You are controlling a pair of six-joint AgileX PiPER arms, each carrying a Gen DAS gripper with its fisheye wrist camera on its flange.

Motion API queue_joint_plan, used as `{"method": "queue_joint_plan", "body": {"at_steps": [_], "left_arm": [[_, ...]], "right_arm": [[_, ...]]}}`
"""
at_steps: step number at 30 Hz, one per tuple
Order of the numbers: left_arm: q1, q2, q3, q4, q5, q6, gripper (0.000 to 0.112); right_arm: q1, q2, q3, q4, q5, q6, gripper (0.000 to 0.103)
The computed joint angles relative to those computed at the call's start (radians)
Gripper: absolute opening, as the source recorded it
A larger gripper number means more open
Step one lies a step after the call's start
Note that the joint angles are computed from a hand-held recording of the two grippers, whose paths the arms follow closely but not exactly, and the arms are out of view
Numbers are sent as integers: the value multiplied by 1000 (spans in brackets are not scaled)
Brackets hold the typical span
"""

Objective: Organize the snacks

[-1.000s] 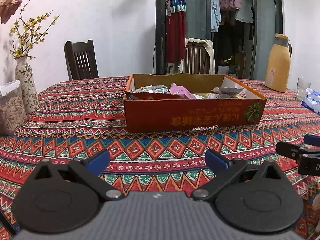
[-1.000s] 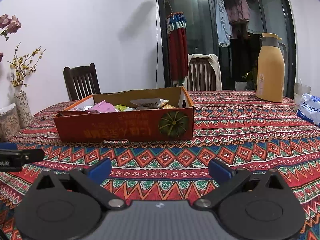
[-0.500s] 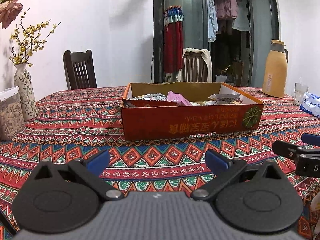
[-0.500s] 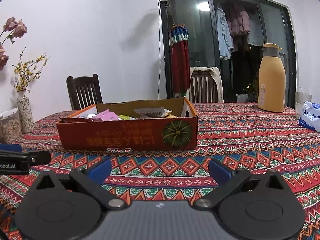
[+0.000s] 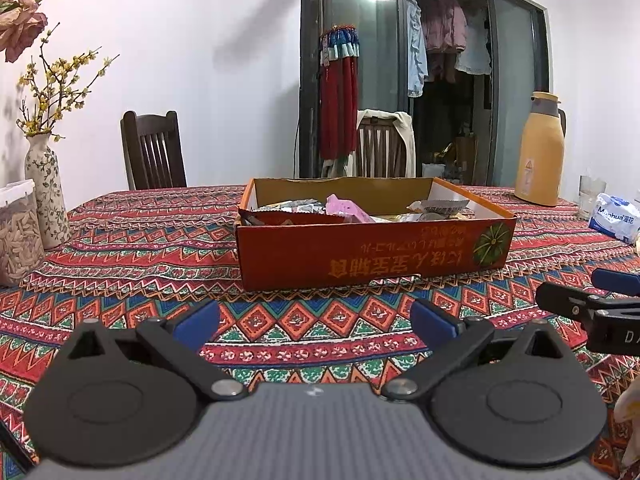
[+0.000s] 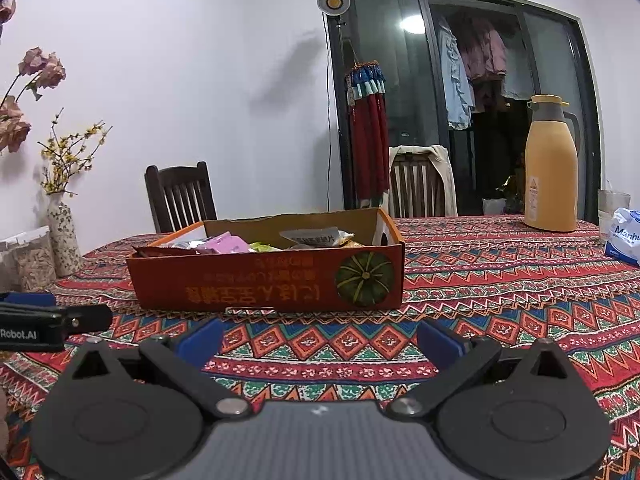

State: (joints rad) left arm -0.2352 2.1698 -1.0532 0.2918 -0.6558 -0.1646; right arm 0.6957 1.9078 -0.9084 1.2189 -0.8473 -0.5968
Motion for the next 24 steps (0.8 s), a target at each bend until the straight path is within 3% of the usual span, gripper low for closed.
{"method": "queue_joint_plan", "body": {"at_steps": [24], "left_arm": [[0, 3, -5, 4, 5, -4, 103]], "right_arm": [[-5, -1, 2, -9, 8, 8, 103]]}}
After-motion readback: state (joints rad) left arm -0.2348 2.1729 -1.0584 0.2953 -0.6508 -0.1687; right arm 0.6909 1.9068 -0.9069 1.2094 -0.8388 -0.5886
